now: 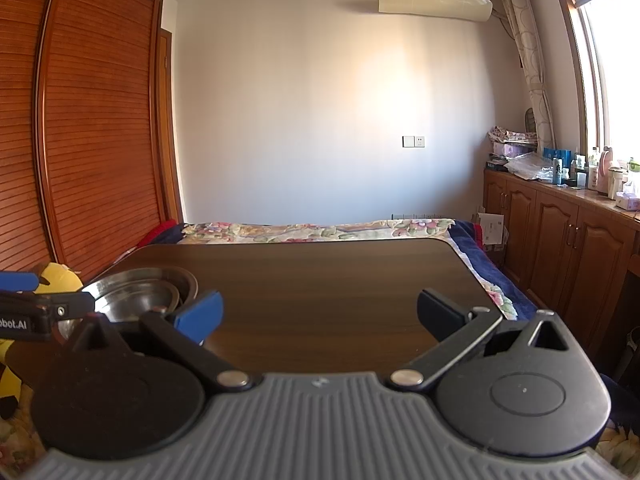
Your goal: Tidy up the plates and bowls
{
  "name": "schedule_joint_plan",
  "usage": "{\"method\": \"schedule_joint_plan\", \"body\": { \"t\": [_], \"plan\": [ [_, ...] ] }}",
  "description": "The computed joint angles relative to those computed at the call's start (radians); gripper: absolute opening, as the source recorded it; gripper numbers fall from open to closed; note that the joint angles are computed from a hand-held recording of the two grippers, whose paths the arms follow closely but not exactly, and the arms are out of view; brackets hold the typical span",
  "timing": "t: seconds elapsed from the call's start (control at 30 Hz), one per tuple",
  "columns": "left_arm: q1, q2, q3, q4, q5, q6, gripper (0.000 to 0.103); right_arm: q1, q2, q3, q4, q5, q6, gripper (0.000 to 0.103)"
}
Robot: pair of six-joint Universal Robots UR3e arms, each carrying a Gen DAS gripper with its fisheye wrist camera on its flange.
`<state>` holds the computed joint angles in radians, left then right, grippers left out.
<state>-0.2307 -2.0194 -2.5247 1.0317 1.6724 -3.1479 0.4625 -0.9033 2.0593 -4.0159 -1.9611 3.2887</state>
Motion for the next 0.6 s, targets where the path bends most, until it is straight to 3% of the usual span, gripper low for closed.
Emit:
{"method": "schedule_joint_plan", "body": {
  "t": [0.6],
  "plan": [
    [0.003,-0.01,0.001,0.008,-0.005,0.002,0.103,0.0,0.006,-0.007,0.004,-0.002,-0.002,0.103]
  ]
}}
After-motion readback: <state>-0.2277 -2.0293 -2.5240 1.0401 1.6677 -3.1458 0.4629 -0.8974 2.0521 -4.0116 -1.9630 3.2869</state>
